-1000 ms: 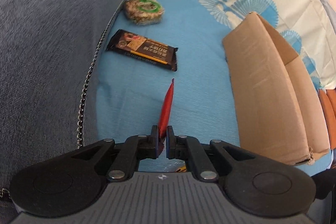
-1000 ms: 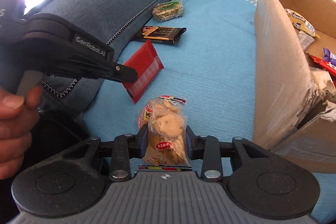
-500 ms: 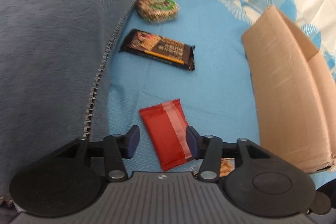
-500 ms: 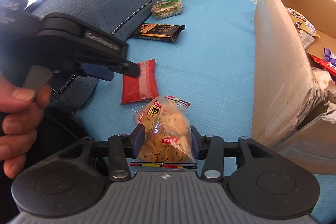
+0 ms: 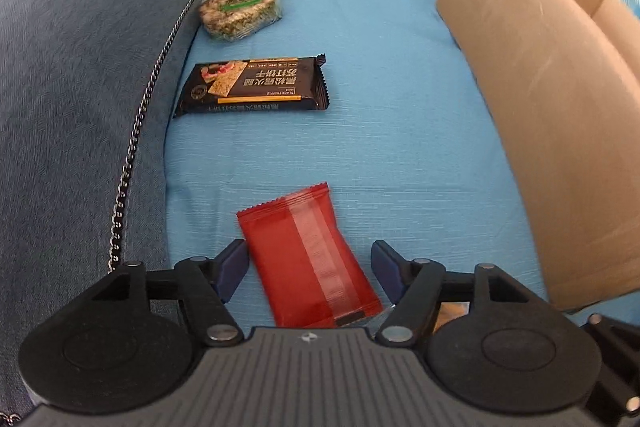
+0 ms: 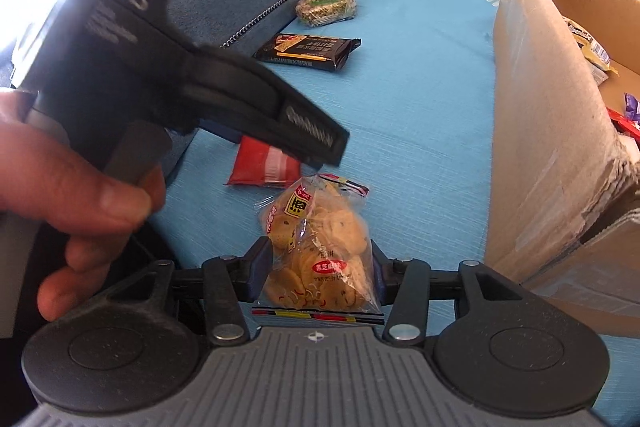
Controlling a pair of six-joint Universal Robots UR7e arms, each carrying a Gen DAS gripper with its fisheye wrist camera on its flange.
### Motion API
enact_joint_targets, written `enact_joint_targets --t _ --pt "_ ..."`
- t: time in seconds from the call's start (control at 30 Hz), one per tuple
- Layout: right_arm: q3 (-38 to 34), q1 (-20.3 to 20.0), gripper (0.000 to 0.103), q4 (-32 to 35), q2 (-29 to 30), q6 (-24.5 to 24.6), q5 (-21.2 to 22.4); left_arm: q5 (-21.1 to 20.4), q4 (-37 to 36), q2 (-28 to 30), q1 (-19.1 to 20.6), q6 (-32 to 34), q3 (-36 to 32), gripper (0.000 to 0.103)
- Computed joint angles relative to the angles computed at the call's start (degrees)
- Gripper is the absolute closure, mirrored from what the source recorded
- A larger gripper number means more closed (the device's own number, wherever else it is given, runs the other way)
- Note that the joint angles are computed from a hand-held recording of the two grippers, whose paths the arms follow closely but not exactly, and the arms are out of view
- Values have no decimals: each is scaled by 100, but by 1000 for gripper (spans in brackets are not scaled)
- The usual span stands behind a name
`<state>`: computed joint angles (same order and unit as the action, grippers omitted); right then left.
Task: Organize snacks
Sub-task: 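Carry the red packet in left gripper while right carries the cookie bag over the box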
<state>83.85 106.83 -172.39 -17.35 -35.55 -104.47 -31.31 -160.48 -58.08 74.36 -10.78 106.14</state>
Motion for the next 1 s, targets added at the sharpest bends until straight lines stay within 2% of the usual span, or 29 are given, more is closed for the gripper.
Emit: enact_joint_targets --t 0.13,0.2,0.37,0.6,0.9,1.0 --pt "4 -2 52 -28 18 -16 -41 -20 -265 22 -14 213 58 51" --pt "9 3 53 -57 28 -24 -43 -87 -346 -13 -15 231 97 55" --pt "54 -25 57 -115 8 -141 -22 -146 -640 -57 -43 283 184 57" --pt "211 -26 67 -506 -58 -207 50 -189 -2033 -93 -166 855 525 57" --pt "323 -55 67 -892 -93 -251 182 -252 -3369 -55 -243 1386 714 57" --pt "402 -53 67 -1136 -99 -358 284 -350 -4027 -31 -273 1689 814 57"
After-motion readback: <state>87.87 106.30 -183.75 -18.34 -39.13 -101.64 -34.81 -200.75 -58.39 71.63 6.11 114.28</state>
